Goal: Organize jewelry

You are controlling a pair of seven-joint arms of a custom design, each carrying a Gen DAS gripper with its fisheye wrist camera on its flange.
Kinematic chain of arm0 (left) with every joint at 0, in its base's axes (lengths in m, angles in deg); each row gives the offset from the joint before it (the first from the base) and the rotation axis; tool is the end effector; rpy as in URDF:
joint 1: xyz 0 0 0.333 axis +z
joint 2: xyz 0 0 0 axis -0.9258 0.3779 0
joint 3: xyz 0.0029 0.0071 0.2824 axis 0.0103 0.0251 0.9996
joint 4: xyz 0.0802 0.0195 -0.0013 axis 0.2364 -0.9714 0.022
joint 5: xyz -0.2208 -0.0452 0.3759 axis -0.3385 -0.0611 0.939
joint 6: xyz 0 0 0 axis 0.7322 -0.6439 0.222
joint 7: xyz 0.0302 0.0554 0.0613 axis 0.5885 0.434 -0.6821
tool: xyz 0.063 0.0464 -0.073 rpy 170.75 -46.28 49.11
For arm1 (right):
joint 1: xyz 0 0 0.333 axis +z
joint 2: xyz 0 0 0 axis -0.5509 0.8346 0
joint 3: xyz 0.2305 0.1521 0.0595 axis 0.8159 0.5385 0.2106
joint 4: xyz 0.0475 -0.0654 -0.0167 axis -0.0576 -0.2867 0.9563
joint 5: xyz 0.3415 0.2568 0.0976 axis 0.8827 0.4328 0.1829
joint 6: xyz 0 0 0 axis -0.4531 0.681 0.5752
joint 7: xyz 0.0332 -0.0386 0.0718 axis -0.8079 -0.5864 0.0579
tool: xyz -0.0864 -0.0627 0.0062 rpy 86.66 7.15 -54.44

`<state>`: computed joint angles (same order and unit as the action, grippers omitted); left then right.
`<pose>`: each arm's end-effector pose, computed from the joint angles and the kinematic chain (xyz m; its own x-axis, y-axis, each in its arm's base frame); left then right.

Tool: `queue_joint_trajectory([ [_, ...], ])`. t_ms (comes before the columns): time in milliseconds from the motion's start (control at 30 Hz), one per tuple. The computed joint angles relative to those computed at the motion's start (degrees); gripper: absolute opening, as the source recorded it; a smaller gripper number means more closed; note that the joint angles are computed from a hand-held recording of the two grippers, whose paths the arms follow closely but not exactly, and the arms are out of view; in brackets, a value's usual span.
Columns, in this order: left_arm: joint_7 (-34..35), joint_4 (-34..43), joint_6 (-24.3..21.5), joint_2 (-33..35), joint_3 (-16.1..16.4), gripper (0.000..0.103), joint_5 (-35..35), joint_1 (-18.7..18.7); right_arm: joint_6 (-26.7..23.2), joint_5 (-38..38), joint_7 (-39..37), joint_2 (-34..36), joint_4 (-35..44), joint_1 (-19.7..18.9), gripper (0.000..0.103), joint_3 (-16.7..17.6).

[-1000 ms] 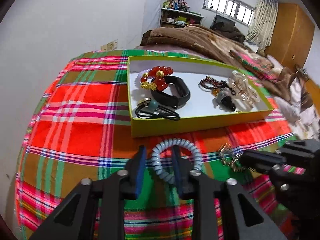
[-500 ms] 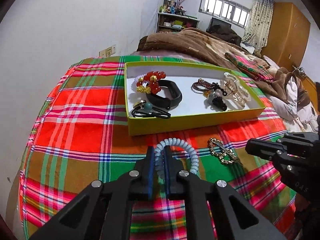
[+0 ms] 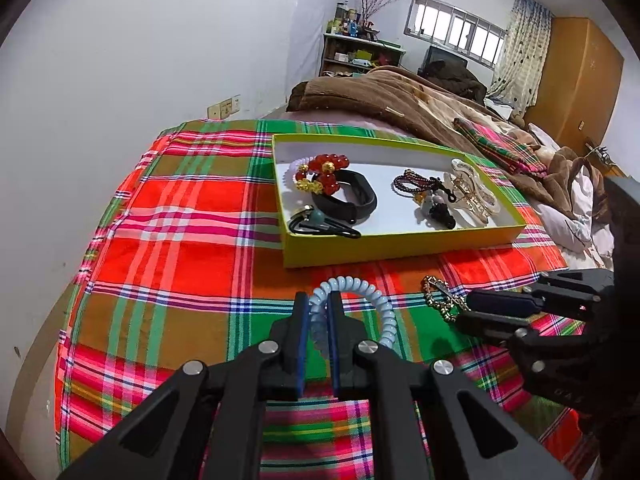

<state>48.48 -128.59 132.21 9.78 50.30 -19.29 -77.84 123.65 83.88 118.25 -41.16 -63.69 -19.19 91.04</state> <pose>0.6661 -0.1778 0.4385 0.0249 -0.9894 0.1429 -0.7218 -0.1167 -0.6822 0.7327 0.3237 0.4250 0.7382 -0.6722 -0.0560 -0.5500 -0.5518 -0.6269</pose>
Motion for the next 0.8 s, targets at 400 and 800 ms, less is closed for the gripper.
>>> queue_joint_trajectory([
  [400, 1.4, -0.9, 1.0, -0.4, -0.2, 0.009, -2.3, 0.7, -2.9, -5.3, 4.0, 6.6, 9.6, 2.9, 0.027, -2.2],
  [800, 2.1, -1.8, 1.8, -1.2, -0.3, 0.009, -3.2, 0.9, 0.1, -4.5, 3.9, 2.7, 3.9, 1.6, 0.019, -1.2],
])
